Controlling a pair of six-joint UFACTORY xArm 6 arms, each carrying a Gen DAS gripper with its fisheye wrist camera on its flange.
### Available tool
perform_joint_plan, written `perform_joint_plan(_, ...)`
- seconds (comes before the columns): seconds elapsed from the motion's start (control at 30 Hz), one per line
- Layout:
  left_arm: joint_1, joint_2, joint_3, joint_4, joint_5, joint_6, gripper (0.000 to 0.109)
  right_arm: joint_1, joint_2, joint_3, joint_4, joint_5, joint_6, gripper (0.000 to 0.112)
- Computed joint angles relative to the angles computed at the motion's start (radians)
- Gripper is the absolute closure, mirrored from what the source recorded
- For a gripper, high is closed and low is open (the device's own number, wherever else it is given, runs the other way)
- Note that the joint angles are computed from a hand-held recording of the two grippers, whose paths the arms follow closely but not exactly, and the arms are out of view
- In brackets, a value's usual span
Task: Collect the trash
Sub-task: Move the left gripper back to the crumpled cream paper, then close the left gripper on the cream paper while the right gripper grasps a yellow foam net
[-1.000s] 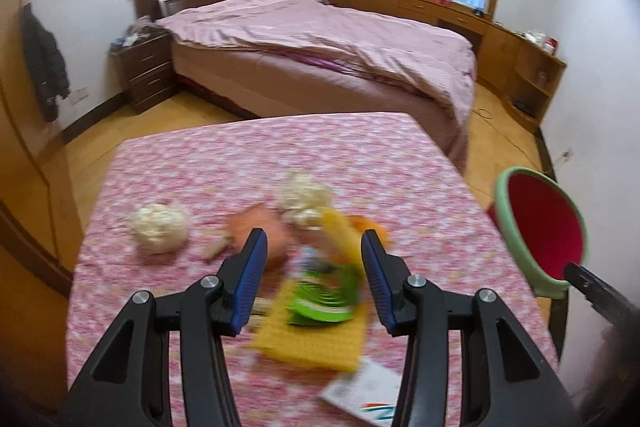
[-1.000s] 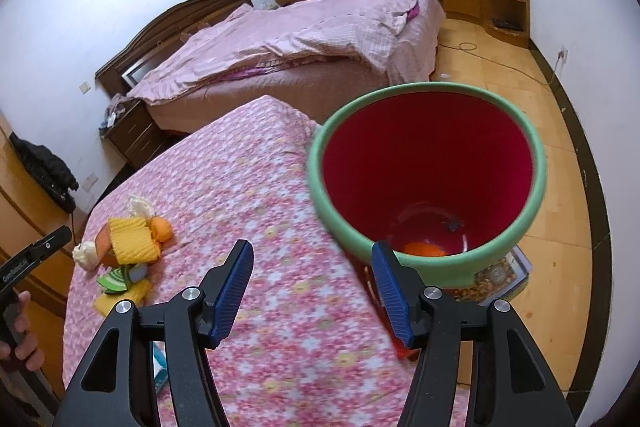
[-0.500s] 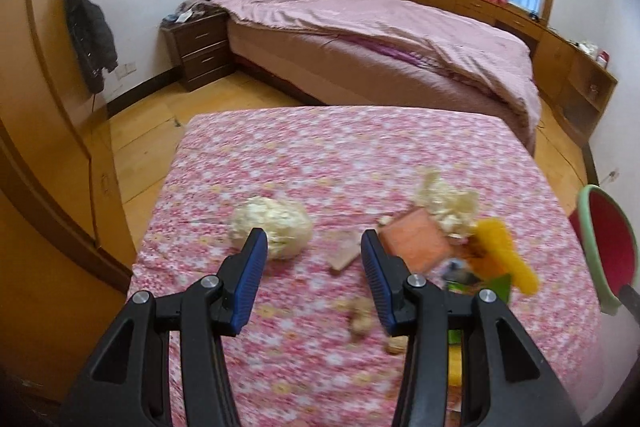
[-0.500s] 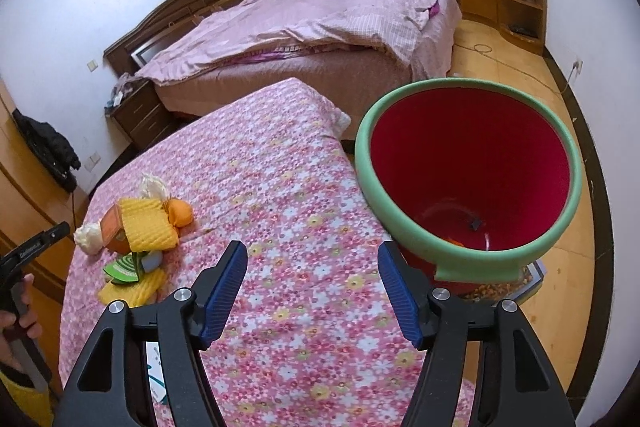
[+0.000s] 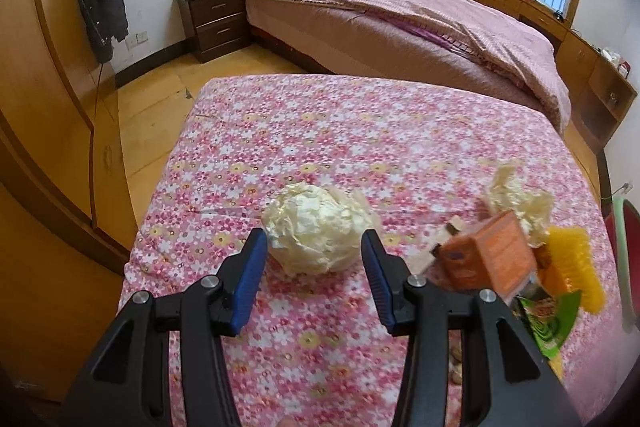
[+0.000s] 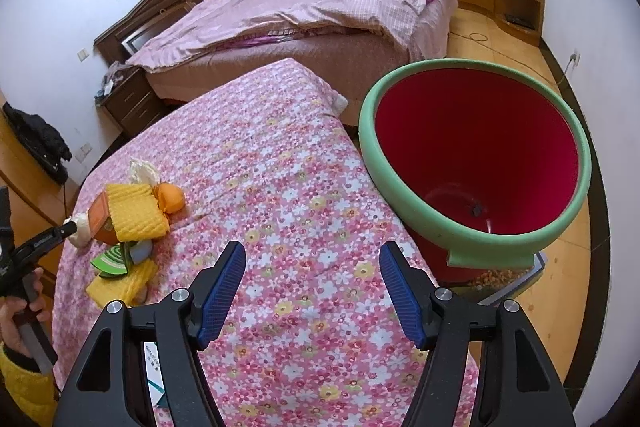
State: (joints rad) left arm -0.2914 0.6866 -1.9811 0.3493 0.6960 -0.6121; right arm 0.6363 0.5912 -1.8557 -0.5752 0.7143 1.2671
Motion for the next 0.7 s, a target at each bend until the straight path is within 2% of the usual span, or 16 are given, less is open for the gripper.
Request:
perform_joint_plan(0.1, 0.012, 0.028, -0.025, -0.029, -0.010, 0.010, 0.052, 0.004, 0.011, -0.016, -0.011, 0.013, -0.001, 0.041)
perform_joint_plan(0.17, 0.019, 0.040, -0.034, -0.050, -0.029, 0.018, 0.052, 0.007, 0.025, -0.037, -0.018, 0.027, -0.009, 0.034)
perform_joint_plan(0.27, 0.026, 0.065, -0.060, -0.098, -0.039, 0.049, 0.051, 0.011, 0.039, -0.056, -0.025, 0.033, -0.013, 0.033)
perform_joint_plan(0.57, 0.031, 0.131, -0.130, -0.246, -0.071, 0.129, 0.050, 0.021, 0.130, -0.191, 0.044, 0.070, -0.119, 0.033)
perform_joint_plan(0.7, 0.035, 0.135, -0.123, -0.296, -0.110, 0.148, 0.056, 0.028, 0.191, -0.291, 0.079, 0.096, -0.184, 0.033)
